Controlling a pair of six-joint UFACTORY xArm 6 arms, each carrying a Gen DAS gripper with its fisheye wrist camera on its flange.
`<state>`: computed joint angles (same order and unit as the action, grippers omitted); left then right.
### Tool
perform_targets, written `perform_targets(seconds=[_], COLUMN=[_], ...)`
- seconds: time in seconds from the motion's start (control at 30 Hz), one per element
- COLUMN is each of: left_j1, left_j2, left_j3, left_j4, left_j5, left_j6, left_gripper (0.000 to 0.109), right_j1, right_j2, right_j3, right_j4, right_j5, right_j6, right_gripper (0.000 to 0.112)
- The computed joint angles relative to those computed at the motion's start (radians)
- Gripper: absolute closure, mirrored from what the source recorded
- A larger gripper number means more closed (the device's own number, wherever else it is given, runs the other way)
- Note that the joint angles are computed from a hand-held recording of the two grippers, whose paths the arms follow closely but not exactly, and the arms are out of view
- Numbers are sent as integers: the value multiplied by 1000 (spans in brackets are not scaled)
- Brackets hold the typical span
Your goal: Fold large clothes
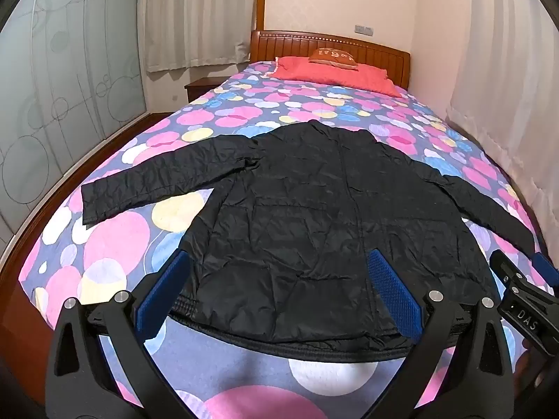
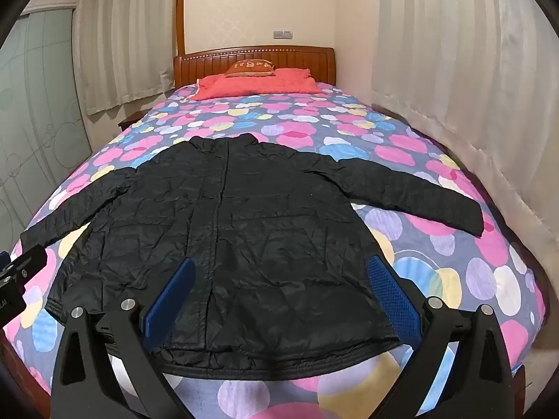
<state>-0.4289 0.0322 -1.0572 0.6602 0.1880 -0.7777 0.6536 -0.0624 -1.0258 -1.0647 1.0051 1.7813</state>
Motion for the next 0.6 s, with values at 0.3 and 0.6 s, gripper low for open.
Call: perform_targets(seconds=[0.3, 0.6], left_j1=[-4, 4], left_j2=[4, -6], left_j3=[0, 7], left_j4=[-50, -82], left_j5=[-8, -8], left_j6=[48, 83], left_gripper=[7, 7], right_j1=[1, 3], right_j2=[1, 1], right_j3=[-1, -2], right_j4=[2, 0], right_j5=[-7, -3], right_j6=[7, 5], right_gripper=[14, 14])
